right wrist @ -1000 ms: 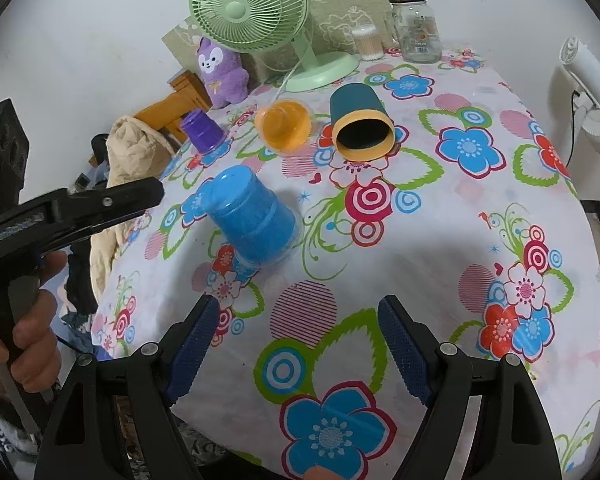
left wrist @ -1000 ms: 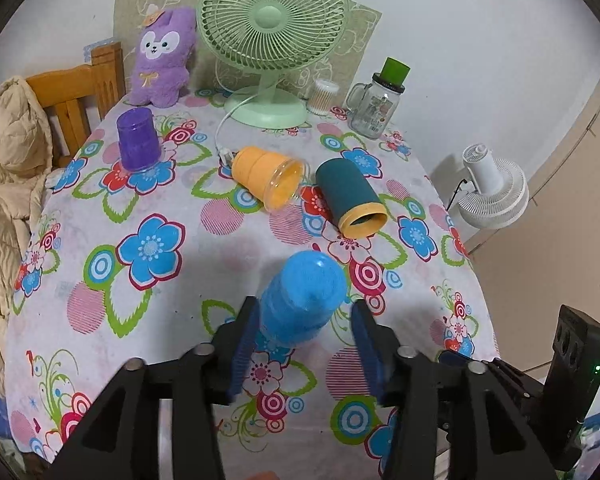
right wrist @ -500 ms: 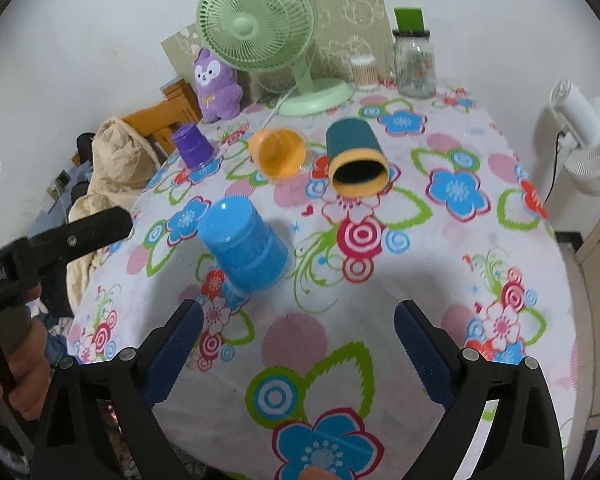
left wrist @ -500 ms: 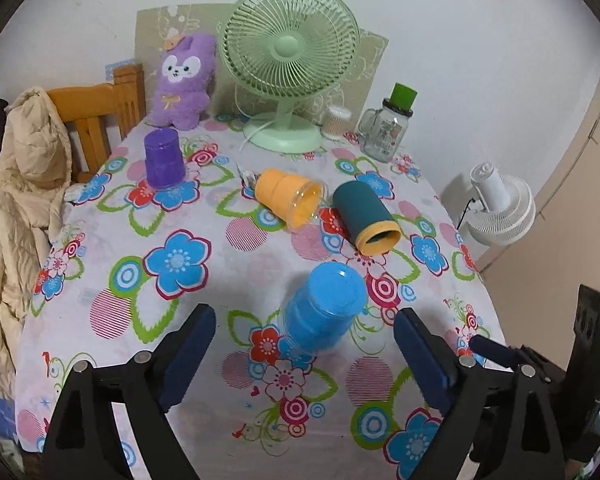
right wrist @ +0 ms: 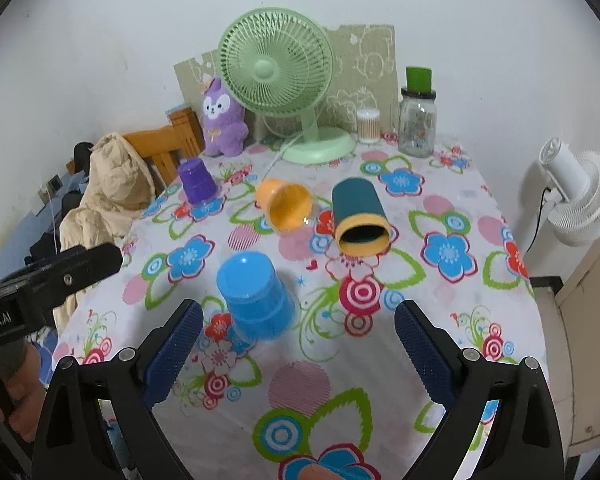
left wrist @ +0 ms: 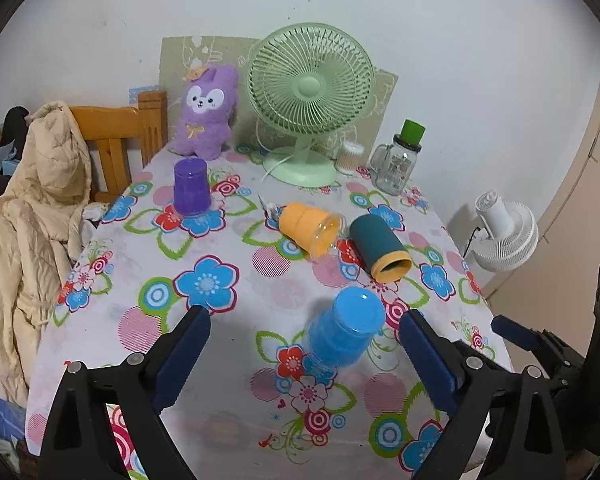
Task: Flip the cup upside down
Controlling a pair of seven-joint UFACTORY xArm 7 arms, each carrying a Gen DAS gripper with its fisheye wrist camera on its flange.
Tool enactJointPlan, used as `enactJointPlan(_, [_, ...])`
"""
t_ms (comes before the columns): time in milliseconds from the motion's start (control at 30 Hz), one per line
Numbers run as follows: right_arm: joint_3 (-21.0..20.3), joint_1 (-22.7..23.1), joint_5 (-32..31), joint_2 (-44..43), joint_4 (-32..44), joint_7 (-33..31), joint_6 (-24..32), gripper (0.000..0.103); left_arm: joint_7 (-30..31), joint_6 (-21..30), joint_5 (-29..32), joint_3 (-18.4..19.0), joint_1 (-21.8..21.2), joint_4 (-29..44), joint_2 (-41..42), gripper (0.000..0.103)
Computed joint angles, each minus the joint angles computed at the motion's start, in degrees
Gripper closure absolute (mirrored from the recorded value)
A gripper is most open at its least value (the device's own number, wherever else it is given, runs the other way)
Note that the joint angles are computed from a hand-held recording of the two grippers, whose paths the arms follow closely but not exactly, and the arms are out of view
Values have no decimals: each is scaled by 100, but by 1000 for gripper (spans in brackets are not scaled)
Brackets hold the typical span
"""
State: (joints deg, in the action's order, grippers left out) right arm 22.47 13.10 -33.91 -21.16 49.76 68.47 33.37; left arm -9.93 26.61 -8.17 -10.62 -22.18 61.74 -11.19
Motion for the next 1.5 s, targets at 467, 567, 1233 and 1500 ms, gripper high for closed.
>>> enactJointPlan(467, [217, 18, -696, 178, 497, 401, 347, 5, 41, -378, 110, 43, 34, -339, -346, 4])
enactJointPlan(567, [204, 82, -775, 221, 571, 424, 413, 5, 33, -424, 126, 46, 51, -393, -404, 4])
enactJointPlan(1233, [115, 348, -1112, 365, 806, 589, 702, 5, 83, -568, 55, 111, 60, -548, -556, 2])
enactJointPlan(1500, [93, 390, -1120, 374, 817, 601, 712, 5, 90, -569, 54, 118, 59, -567, -582, 1])
